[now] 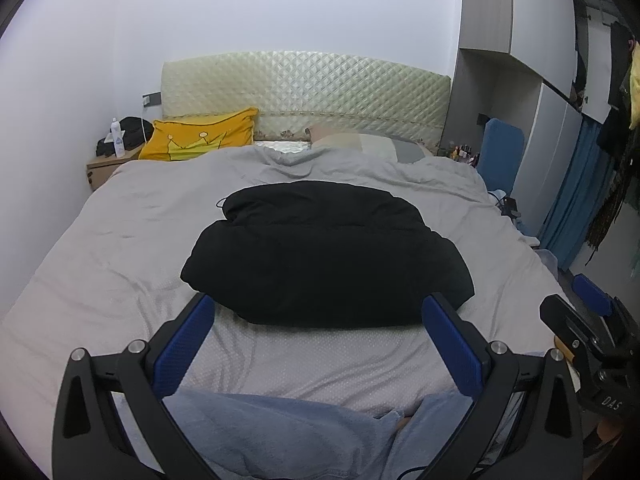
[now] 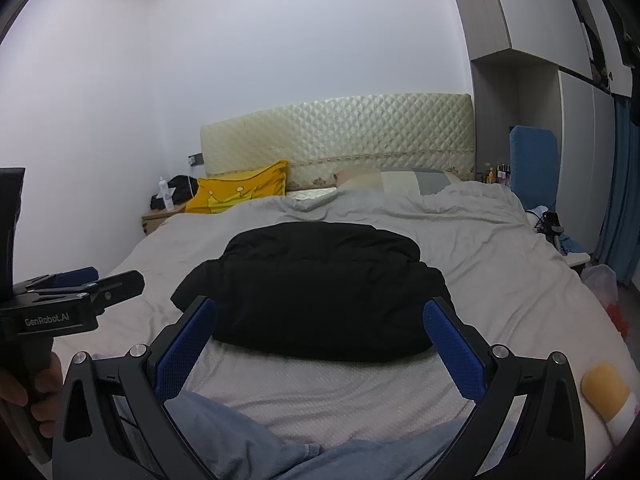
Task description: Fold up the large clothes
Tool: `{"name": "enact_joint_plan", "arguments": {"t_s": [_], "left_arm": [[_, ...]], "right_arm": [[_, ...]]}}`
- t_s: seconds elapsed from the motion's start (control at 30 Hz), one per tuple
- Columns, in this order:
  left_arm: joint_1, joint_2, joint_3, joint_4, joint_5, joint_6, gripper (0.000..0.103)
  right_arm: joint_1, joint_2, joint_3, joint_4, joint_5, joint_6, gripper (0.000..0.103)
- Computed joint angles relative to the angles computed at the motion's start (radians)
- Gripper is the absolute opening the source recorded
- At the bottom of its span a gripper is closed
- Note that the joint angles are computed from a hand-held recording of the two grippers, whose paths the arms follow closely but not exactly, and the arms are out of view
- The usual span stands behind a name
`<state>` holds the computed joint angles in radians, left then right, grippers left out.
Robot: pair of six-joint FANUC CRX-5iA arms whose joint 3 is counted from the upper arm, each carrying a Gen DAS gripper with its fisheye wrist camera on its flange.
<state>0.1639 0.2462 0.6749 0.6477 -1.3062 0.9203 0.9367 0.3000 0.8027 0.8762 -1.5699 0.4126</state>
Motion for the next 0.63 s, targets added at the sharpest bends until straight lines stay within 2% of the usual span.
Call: {"name": "enact_joint_plan", "arguments": {"t_s": [0.63], "left_arm": [[0.011,-0.002,-0.017,0.025,-0.005,-0.001,0.103]], "right_arm": [[0.004,0.001,-0.002,0.002,-0.009,-0.013,0.103]]}}
